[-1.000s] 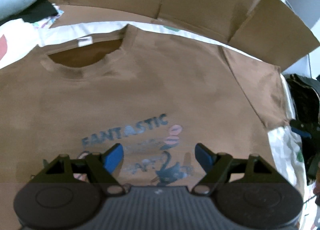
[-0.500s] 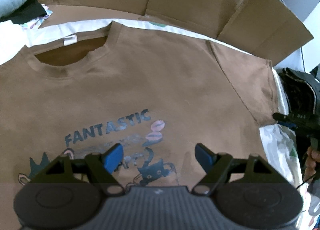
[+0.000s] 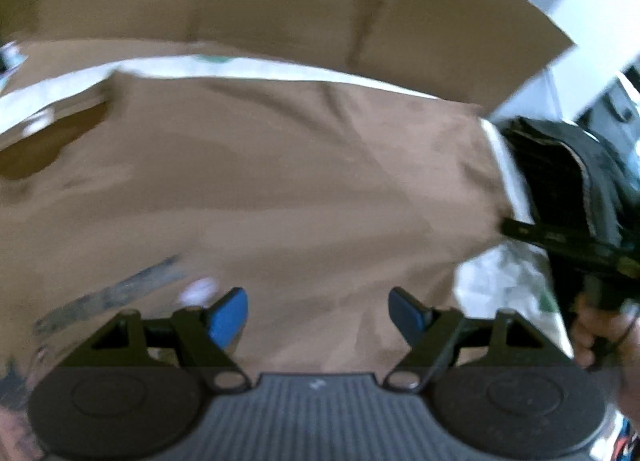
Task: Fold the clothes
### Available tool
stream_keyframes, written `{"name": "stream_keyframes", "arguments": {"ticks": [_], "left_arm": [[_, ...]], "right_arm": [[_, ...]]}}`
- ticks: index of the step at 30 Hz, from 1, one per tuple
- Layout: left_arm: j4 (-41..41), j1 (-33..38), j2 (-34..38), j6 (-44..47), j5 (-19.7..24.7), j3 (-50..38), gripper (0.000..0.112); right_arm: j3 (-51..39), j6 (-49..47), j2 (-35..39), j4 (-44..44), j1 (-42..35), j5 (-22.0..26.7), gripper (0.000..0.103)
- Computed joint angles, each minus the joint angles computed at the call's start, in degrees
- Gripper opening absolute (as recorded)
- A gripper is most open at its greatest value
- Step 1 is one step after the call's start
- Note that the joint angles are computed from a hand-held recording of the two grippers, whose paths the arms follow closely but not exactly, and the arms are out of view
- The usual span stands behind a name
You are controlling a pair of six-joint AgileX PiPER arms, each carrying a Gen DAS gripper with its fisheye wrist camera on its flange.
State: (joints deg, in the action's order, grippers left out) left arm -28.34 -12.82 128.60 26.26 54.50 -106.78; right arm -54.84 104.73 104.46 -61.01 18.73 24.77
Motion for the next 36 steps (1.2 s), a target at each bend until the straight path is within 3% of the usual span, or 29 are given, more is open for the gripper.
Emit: {"name": "stream_keyframes", "arguments": {"ticks": [4, 6, 9, 24, 26, 31, 36], "left_arm": [[-4.97, -2.24, 2.56, 6.19, 1.18, -2.68, 0.060], [-5.37, -3.65, 3.70, 6.52, 1.66, -4.11, 0.040], [-6.63, -4.95, 5.31, 7.71, 2.43, -5.98, 0.025], [-6.45, -8.55, 10.34, 9.74, 0.92, -9.48, 0.008], [-6.42, -8.71, 10.49, 9.52, 0.84, -9.84, 0.005], [-7.42, -8.46, 11.63, 9.07, 1.03, -11.11, 0.004], [-8.03, -8.42, 11.45, 9.39, 0.85, -10.62, 0.004]], "right_arm": [[1.81, 3.92, 0.05, -7.18, 0.69, -0.25, 0.007], [2.47, 5.06, -0.47, -9.17, 0.76, 0.09, 0.007], [1.11, 3.13, -0.11, -8.50, 0.95, 1.40, 0.007], [-1.47, -3.24, 1.36, -4.90, 2.36, 4.77, 0.007], [-0.97, -2.26, 0.39, -4.57, 3.48, 6.87, 0.016], [-1.56, 3.75, 0.41, -9.69, 7.96, 14.27, 0.017], [2.84, 12.20, -2.54, -17.12, 7.08, 7.75, 0.018]]}}
